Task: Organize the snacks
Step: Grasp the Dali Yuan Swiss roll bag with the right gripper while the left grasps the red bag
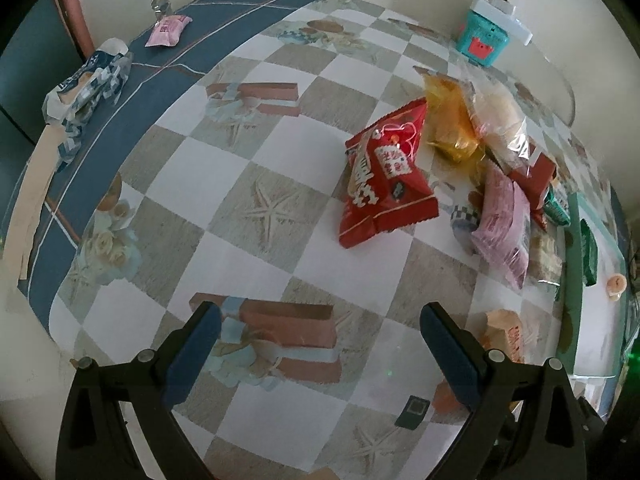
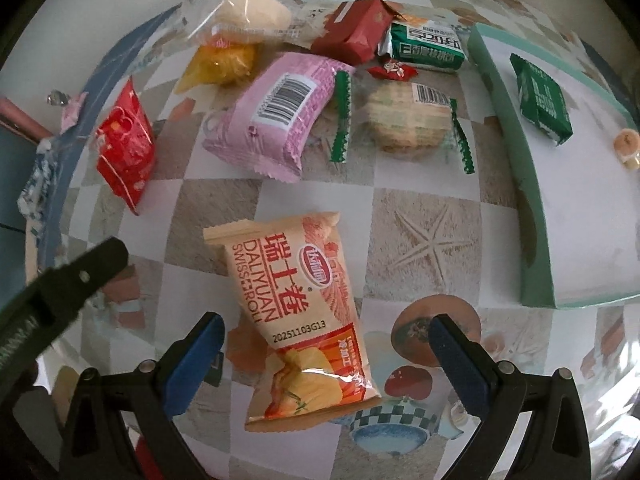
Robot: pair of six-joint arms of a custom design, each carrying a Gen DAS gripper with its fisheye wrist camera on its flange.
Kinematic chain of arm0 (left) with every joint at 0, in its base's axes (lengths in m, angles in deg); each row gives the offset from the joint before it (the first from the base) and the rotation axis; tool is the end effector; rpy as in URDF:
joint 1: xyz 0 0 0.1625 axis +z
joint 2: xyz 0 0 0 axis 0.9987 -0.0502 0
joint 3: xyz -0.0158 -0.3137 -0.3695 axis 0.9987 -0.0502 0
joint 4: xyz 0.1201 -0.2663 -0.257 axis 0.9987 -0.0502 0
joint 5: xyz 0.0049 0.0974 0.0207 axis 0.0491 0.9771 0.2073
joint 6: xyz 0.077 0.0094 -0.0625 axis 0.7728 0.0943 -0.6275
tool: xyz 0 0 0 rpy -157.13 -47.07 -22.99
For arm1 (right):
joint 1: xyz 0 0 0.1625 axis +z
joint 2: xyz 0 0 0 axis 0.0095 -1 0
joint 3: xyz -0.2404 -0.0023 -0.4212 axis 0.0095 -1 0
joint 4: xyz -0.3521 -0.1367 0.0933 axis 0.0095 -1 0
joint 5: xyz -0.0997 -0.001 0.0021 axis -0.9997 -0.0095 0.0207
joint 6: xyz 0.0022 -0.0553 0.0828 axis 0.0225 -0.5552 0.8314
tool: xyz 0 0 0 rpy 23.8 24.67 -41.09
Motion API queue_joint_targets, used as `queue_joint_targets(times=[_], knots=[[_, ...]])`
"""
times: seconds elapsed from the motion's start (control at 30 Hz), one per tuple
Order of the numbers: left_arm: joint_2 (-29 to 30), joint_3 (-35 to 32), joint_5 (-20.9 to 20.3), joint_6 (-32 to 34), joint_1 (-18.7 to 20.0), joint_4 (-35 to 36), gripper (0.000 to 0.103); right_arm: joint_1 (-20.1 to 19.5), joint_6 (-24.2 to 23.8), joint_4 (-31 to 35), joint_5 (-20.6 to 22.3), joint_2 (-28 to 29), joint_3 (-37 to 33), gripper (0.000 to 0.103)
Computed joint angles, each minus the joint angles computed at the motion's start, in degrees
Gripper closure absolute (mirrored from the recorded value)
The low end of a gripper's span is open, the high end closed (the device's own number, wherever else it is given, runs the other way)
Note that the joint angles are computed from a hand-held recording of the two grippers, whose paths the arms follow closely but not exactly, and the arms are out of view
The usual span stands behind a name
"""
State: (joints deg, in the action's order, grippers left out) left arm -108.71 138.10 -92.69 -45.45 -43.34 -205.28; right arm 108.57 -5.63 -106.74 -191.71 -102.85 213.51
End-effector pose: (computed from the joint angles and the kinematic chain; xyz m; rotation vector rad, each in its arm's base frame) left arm -0.1718 -0.4327 0.1232 0.2291 2.4585 -0.3206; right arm 0.1953 -0.3727 0.0525 -0.3646 -2.3607 0.4265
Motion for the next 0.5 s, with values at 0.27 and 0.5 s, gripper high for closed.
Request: queue_joint_targets(times=[0.27, 0.5], knots=[[0.8, -0.7, 0.6, 1.6, -0.2, -2.0, 0.003, 0.3, -0.9, -1.2, -4.5, 1.1, -0.2, 0.028], [3.8, -6.4, 4.6, 6.0, -0.2, 1.1, 0.003, 0.6, -2.1, 0.0, -5.5, 1.5, -2.2, 0.039]])
